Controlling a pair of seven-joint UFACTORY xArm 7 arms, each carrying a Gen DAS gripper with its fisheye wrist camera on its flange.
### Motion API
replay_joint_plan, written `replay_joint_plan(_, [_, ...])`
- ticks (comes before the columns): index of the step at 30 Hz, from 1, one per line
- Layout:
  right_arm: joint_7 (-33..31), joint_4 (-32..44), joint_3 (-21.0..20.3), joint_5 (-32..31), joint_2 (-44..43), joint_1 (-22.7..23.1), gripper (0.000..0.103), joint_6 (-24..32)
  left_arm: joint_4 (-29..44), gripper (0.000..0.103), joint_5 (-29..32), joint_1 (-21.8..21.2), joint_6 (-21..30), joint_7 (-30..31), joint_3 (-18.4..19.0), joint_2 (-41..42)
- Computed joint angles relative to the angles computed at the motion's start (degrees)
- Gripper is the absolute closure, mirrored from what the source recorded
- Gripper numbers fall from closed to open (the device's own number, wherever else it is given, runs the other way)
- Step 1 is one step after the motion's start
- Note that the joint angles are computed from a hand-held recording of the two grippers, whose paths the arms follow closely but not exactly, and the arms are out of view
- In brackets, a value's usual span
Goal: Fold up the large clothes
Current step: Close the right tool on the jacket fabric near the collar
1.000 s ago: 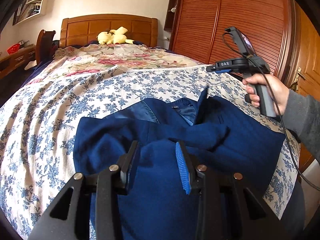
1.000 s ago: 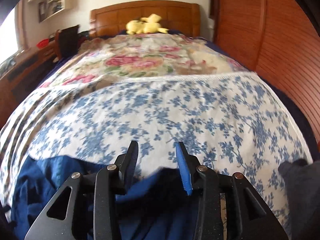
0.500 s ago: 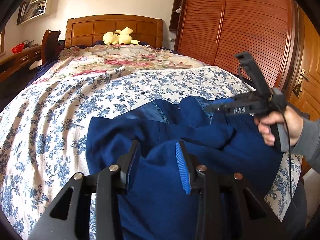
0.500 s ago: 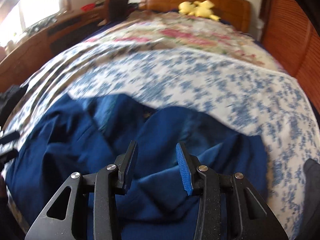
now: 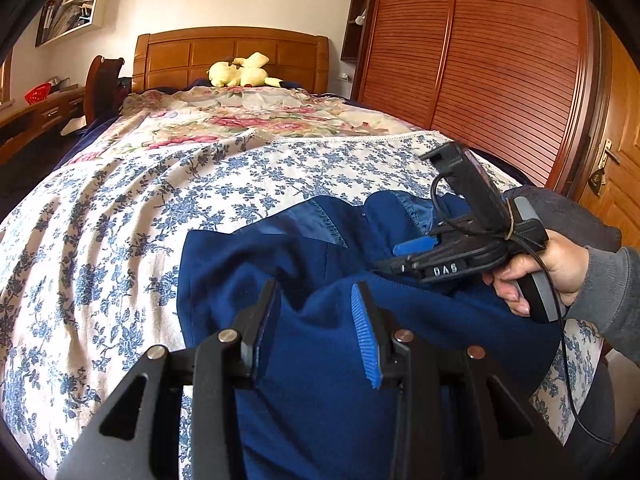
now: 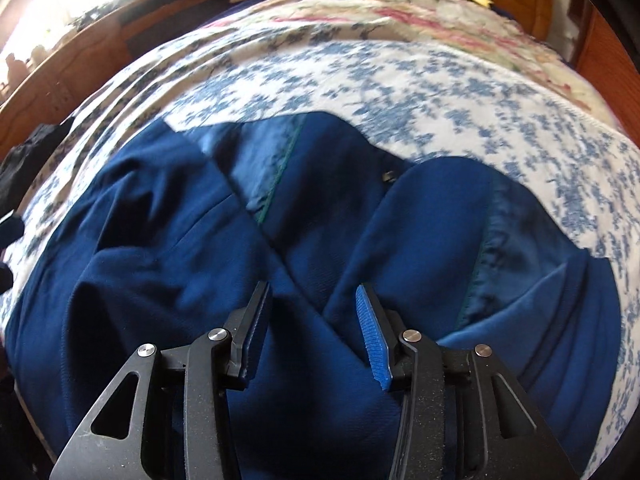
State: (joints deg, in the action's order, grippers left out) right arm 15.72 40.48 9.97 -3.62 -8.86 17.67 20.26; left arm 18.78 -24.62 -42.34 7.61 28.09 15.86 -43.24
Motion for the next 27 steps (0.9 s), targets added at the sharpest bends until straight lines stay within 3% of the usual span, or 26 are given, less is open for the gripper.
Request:
replay_joint_plan(2, [-2.86, 0.59, -0.54, 2.44, 0.24, 1.07, 0.058, 1.62, 0.0, 0.068, 0.09, 0.09, 0.05, -0.06, -0.04, -0.02])
replay_joint_plan(5, [-5.36, 1.55, -0.74, 4.16, 0.28, 1.67, 0.069, 3.91, 0.02, 0.068, 0.13, 0.09, 0.09, -0.12, -0.07, -0.02])
replay_joint_plan(6, [-6.54, 1.66, -1.66, 4.83, 0.3, 2.79, 0.091, 4.17, 0.06, 0.068, 0.13, 0.01, 0.03, -0.08, -0.01, 0.06])
replay_joint_plan(7, [-6.28, 1.9, -0.19, 3.1, -0.01, 1.64, 0.099, 4.94, 0.03, 0.068, 0.17, 0.1, 0.1, -0.1, -0.04, -0.04])
replay_joint_plan(17, [8.13, 10.63, 1.68, -15.8, 4.22, -2.4, 0.102, 4.25, -0.36, 0.068, 0.6, -0.85, -2.45, -1.12, 1.33, -0.34])
replay_joint_plan(21, [12.1, 16.1, 1.0, -22.82, 7.74, -1.83, 0.102, 4.0, -0.5, 0.068, 1.39, -0.81, -3.0, -1.5, 1.93, -0.4])
replay_joint_plan(23, [12.17, 18.3, 0.52, -23.22, 9.66, -0.89, 0.102, 4.24, -0.44, 0.068, 1.63, -1.1, -3.05, -1.55, 2.45, -0.4])
replay_joint_plan(25, [17.51, 19.34, -0.31, -29.81, 10.18, 0.18, 0.102, 4.69, -0.34, 0.068, 1.94, -1.28, -2.8, -1.46, 2.71, -0.36])
replay_joint_plan(27, [20.88, 19.29, -1.04, -31.58, 10.0, 0.42, 0.102, 4.1, -0.59, 0.068, 2.14, -1.11, -2.57, -1.56, 2.4, -0.61])
